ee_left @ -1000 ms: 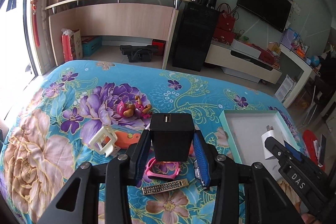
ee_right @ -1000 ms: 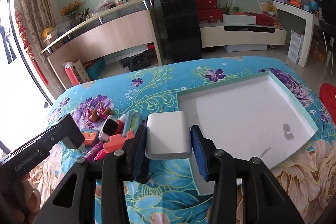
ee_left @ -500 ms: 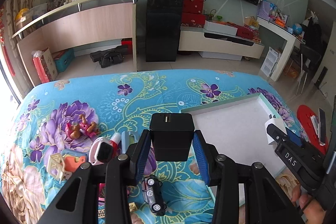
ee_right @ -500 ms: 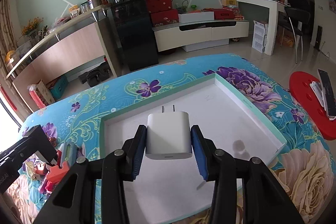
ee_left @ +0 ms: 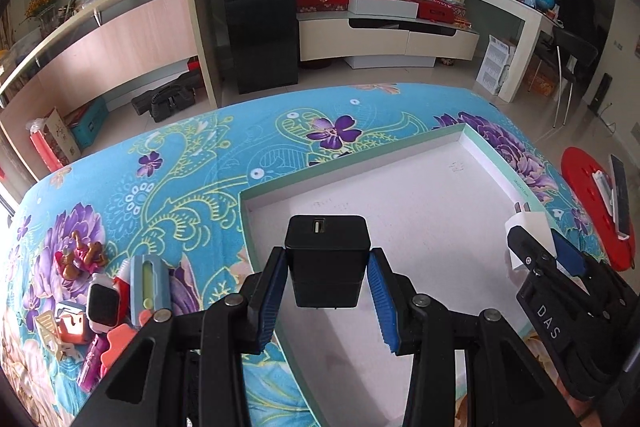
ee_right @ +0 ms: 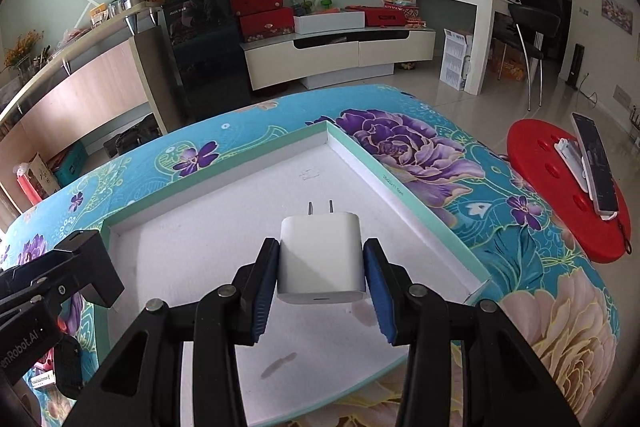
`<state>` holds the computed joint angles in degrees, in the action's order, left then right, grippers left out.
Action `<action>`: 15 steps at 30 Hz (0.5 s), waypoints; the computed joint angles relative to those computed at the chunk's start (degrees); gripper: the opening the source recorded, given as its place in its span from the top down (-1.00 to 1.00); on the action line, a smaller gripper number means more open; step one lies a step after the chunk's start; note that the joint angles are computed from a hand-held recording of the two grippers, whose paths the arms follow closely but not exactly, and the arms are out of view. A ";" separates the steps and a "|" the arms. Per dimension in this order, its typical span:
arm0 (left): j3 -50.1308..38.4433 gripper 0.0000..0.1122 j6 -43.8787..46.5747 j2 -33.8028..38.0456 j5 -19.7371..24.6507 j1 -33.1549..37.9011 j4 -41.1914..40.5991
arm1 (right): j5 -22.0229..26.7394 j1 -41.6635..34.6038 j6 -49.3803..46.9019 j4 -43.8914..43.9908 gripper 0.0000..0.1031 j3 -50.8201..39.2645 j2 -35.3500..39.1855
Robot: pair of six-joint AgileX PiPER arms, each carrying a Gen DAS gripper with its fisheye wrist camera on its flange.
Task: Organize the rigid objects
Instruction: 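Carry both chargers over the white tray with both tools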
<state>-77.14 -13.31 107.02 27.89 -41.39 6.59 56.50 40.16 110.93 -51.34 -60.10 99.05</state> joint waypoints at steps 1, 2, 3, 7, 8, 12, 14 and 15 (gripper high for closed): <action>-0.68 0.22 -0.71 0.78 0.38 -0.50 0.64 | -0.07 -0.15 0.11 0.20 0.14 0.38 -0.14; -1.34 0.22 -1.57 1.59 0.72 -1.03 1.42 | -0.58 -0.46 0.40 0.15 0.14 1.02 -0.41; -1.91 0.22 -2.24 2.33 1.04 -1.44 2.04 | -1.04 -0.66 0.74 0.03 0.14 1.69 -0.75; -3.52 0.22 -4.80 4.64 1.66 -2.50 4.08 | -2.17 -1.52 1.43 0.62 0.14 3.50 -1.57; -3.69 0.21 -5.87 4.92 1.50 -2.72 5.13 | -2.11 -1.66 1.36 0.78 0.14 3.58 -1.50; -4.75 0.21 -8.28 6.05 1.77 -3.28 7.40 | -3.55 -2.13 1.95 0.61 0.14 4.62 -2.12; -5.31 0.21 -9.09 6.56 1.97 -3.38 8.09 | -3.94 -2.34 2.05 0.66 0.14 4.87 -2.10; -5.68 0.21 -9.47 6.84 2.20 -3.41 8.35 | -4.18 -2.44 2.02 0.79 0.14 4.98 -2.12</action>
